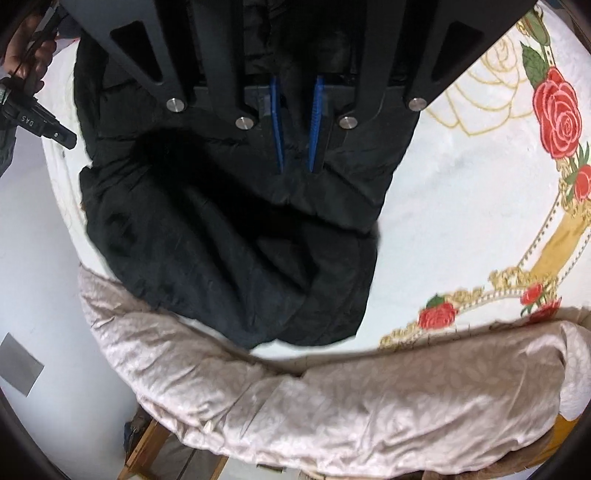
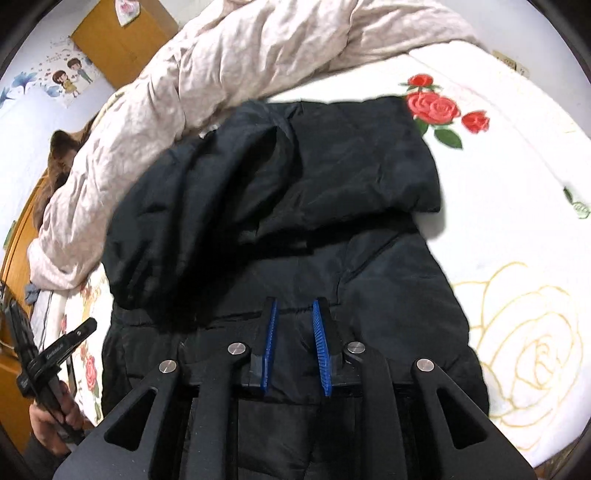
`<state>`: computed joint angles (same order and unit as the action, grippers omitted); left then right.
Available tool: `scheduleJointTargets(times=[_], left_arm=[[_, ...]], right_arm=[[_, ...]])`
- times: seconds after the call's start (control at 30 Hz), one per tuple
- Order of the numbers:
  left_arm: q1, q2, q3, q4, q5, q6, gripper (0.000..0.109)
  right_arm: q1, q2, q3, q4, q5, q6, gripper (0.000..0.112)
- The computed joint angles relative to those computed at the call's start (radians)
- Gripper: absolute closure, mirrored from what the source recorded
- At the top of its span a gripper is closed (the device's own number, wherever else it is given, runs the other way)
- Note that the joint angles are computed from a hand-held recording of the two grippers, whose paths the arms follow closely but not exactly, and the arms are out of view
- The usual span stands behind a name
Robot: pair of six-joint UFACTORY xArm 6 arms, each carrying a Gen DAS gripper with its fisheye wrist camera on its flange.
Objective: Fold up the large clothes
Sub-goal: 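Fold the hood down over the jacket body with both grippers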
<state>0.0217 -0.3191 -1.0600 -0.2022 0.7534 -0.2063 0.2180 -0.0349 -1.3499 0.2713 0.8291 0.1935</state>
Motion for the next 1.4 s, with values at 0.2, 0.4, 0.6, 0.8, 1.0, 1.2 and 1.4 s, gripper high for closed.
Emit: scheduleJointTargets(times=[0.2,0.4,0.6,0.8,1.0,1.2,1.4], left_arm=[[-0.055,0.162,-0.203,-0.02,-0.046,0.053,0.081],[-0.099,0.359,-0.379,-0.017,-0.057,0.098,0.079],[-0.096,0.423,-0.294,-0.066,-0.154,0.138,0.079],[-0.102,0.388,-0.307,0.018,-0.089,0.083,0.079],[-0.077,0.409,-0.397,0.041,-0.137,0.122,0.078],[-0.039,0.581,-0.538,0.098,-0.081,0.061,0.077],[-0.061,0.556,-0.412,0.17,-0.229,0.031,0.077]], right_arm=[[0.047,0.114,-0.175,0.015,-0.037,-0.034,0.092],[0.089,0.341,-0.436,0.034,-0.001,-0.068,0.092],[0.079,0.455,-0.448,0.018,0.005,-0.084,0.095],[0.094,0.441,-0.484,-0.066,0.06,-0.037,0.093],[0.089,0.422,-0.536,-0.103,-0.013,-0.068,0.092],[0.049,0.585,-0.691,-0.156,0.035,-0.044,0.093],[0.05,0.544,-0.515,-0.169,-0.131,-0.054,0.095]])
